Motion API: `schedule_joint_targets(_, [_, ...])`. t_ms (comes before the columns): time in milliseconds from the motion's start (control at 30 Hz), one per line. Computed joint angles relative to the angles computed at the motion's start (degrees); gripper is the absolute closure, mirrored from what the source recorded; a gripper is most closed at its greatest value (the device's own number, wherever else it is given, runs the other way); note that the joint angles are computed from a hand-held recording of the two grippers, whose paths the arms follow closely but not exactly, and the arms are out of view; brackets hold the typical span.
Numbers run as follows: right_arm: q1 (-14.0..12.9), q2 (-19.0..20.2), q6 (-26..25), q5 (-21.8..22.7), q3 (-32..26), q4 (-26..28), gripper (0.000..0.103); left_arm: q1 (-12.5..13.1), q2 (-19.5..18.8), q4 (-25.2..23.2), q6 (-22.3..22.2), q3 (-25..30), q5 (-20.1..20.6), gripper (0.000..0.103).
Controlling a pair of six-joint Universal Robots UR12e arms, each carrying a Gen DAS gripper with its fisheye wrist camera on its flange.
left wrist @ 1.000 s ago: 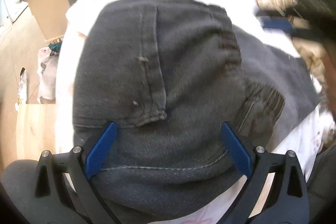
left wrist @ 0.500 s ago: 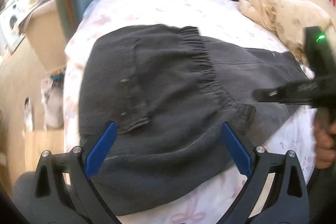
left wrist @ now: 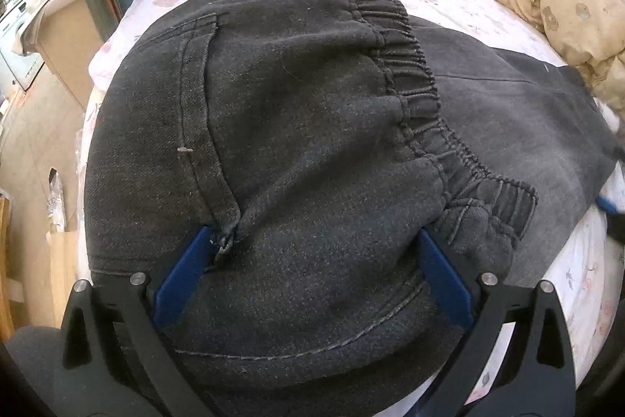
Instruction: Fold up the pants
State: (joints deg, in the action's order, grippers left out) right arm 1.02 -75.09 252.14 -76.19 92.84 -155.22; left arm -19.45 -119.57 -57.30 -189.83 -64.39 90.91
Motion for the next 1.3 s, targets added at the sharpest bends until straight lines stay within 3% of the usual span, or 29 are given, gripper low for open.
schedule_joint_targets(133, [-2.93, 1.05, 1.07, -3.27, 0.05, -3.68, 0.038, -0.22, -0.11, 0.44, 0.49, -0.12, 0.85, 0.001])
schedule_joint_targets(200, [-4.25, 1.27, 1.76, -6.97, -0.18, -5.02, 0.043, -0.49, -0.27, 0.31, 1.05, 0.03, 1.70, 0.001])
schedule_joint_targets(267, [-5.63, 1.55, -1.05, -9.58, -1.58, -1.64, 0.065, -0.68, -0.51, 0.21, 0.75, 0.29, 2.13, 0.001])
schedule_joint_targets(300, [-6.25, 1.78, -1.88, -10.76, -2.04, -0.61, 0.067, -0.71, -0.58, 0.14, 0.73, 0.38, 2.29, 0.001])
schedule_joint_targets(367, [-7.83, 2.06, -0.74, -9.93, -1.36, -2.20, 0.075, -0.84, -0.70, -0.02, 0.75, 0.54, 2.81, 0.001])
schedule_joint_targets(467, [-9.36, 1.57, -3.27, -9.45, -0.91, -2.13, 0.077, -0.96, -0.85, -0.28, 0.63, 0.76, 3.45, 0.000])
schedule_joint_targets(600, [-7.90, 1.28, -3.69, -15.84, -0.36, -9.79, 0.088, -1.16, -1.03, -0.08, 0.79, 0.83, 4.17, 0.000])
schedule_joint_targets(800, [-6.34, 2.56, -16.10, -12.37, -5.90, -12.73, 0.091, -0.93, -0.61, 0.80, 0.44, 0.15, 2.73, 0.001])
schedule_joint_targets(900, [-4.16, 3.63, -24.44, -10.42, -10.66, -9.27, 0.091, -0.39, 0.20, 2.30, -0.07, -0.89, 1.12, 0.002])
schedule_joint_targets(1133, [1.87, 7.46, -37.78, -1.57, -20.18, -2.89, 0.091, 0.95, 3.80, 14.42, -4.77, -6.18, -0.89, 0.001])
schedule_joint_targets(1300, [7.58, 11.04, -49.97, 6.91, -25.33, 4.76, 0.091, 2.11, 4.64, 12.78, -8.79, -6.87, -2.54, 0.001])
